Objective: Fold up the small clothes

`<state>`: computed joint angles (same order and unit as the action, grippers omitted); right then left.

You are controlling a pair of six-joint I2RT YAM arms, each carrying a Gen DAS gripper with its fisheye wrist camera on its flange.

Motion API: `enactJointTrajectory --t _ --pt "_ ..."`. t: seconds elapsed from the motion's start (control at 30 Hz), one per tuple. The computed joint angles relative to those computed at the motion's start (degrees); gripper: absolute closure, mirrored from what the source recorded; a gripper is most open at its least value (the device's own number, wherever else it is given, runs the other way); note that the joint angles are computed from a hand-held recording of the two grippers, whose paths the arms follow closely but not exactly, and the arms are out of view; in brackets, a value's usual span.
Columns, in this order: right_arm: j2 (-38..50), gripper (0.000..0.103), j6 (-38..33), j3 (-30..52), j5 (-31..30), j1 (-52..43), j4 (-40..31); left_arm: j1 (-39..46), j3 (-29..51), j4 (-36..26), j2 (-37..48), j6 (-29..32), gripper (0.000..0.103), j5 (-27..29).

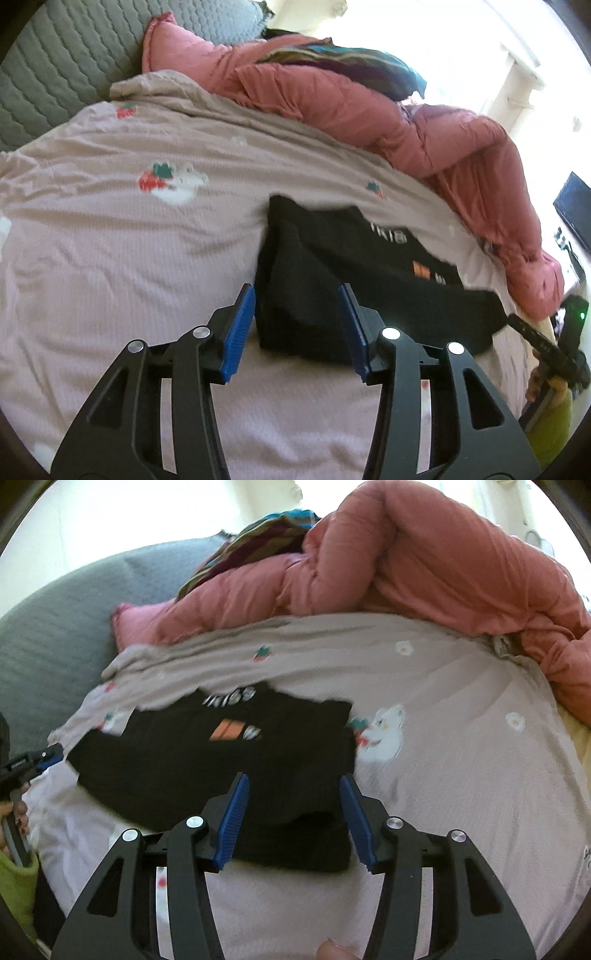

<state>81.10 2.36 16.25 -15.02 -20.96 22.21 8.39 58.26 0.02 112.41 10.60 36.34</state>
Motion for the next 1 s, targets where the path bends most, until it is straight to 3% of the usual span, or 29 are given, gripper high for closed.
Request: enactJointTrajectory --t 0.2,0.37,0.5,0.6,0.73,1.0 --pt "0.75 0.052 -0.11 -2.58 0.19 3.83 0.62 -1.11 -3.46 -1.68 0.64 4.04 0.065 0.19" --pt "4.56 0.053 0.06 -2.29 2.44 5.71 2.48 -4.52 -7.04 1.26 -0.66 5.25 0.065 -2.46" --pt "8.21 0.070 -0.76 -0.76 4.88 7.18 2.21 -8.73 -8.26 4.35 -0.23 6.00 0.065 -6.42" --pt "11.62 0.073 -1.00 0.23 6.27 7.94 3.46 -11.57 -8.87 7.44 0.25 6.54 0.065 -9.88" --pt "14.55 0.073 -1.42 1.91 8.48 9.72 4.51 -14.12 -8.12 9.07 1.09 6.76 0.065 -13.09" --pt "17.02 0.073 -3.92 7.20 9.59 10.74 3.74 -15.91 -2.74 8.12 4.55 5.53 0.065 -13.99"
